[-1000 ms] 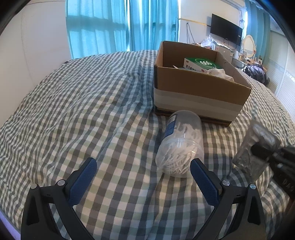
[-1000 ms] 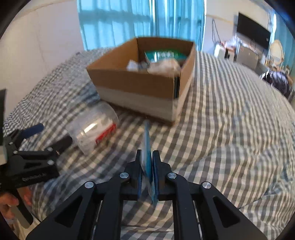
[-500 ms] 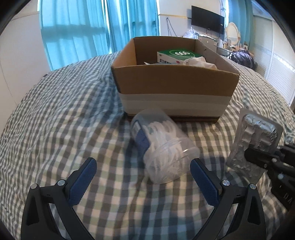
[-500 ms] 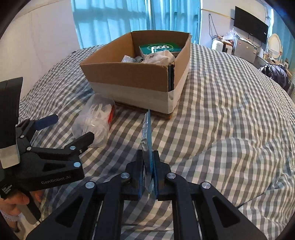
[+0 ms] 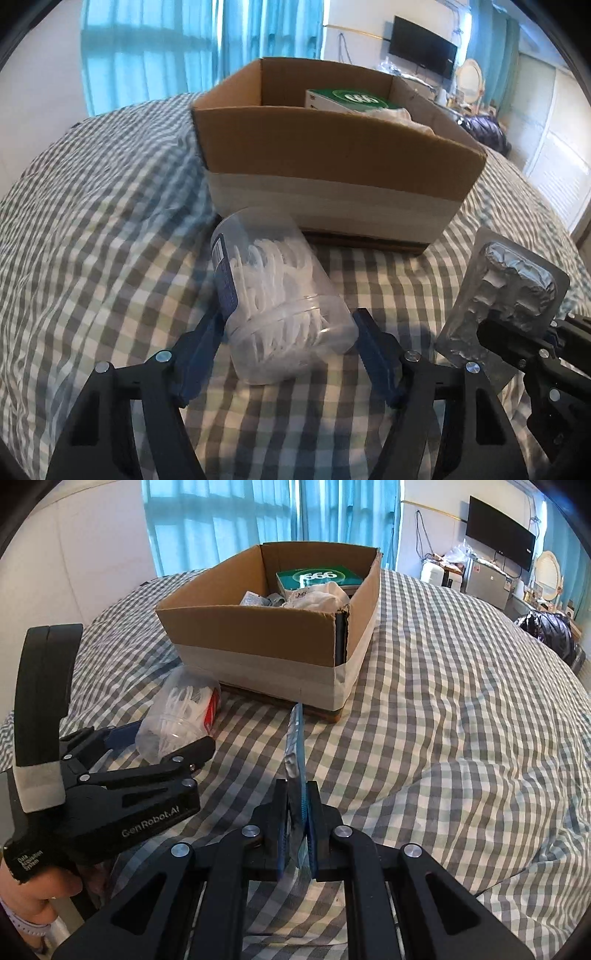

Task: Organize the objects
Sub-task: 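Lift the blister pack with the right tool while the left tool approaches the clear cup, then close the left tool on the clear plastic cup and lift it, then carry the cup and blister pack over the box and release both inside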

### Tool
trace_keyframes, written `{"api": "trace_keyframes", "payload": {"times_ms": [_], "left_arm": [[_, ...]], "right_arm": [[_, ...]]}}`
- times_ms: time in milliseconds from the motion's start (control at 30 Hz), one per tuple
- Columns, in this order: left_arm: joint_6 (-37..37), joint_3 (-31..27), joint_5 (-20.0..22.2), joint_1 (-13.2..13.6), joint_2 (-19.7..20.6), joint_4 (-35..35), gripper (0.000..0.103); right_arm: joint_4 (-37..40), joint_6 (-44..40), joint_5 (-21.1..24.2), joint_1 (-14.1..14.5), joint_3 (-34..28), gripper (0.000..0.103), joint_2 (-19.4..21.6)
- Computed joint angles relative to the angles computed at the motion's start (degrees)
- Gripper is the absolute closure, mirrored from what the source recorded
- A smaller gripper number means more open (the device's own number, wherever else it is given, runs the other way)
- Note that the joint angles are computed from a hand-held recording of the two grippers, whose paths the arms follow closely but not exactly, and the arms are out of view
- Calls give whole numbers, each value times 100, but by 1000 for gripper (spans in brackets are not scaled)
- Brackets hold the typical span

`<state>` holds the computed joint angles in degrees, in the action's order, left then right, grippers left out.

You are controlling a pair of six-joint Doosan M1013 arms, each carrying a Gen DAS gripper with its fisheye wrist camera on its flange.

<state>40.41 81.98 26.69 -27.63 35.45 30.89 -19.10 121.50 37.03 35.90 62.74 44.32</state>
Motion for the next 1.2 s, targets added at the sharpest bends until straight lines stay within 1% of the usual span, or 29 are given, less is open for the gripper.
{"api": "trace_keyframes", "payload": {"times_ms": [100,167,333,367,500,567,667,733,833,933,1000,1100,1200], "left_arm": [[25,106,-60,24,-95,-229,31],[-124,241,-128,29,-210,-285,31],[-878,524,-22,-62,-472,292,31],[-1162,619,-12,-101,-553,514,31],[-1713,857,15,-236,-772,965,33],[-1776,945,50,-292,-869,971,33],[-1868,1022,218,-382,-1007,1027,33],[-1998,1093,183,-408,-1122,1129,34],[-2390,1196,212,-478,-1331,1560,34],[-2576,1217,230,-528,-1473,1855,34],[-2659,1202,218,-541,-1546,2011,34],[-2745,1114,218,-529,-1612,2213,34],[-2720,959,192,-489,-1625,2301,34]], "right_arm": [[-76,47,-53,8,23,94,-28],[-182,120,-89,17,59,94,-68],[-340,344,-264,35,249,94,-257],[-345,362,-316,38,312,94,-316],[-417,462,-497,70,543,94,-544],[-471,544,-604,89,682,94,-688],[-557,627,-714,129,849,94,-870],[-680,740,-757,164,937,94,-965],[-750,839,-897,196,1098,94,-1140],[-735,843,-1011,220,1193,94,-1282],[-857,911,-1063,244,1211,94,-1352],[-965,917,-1143,259,1139,94,-1404],[-908,768,-1193,233,971,94,-1391]]}}
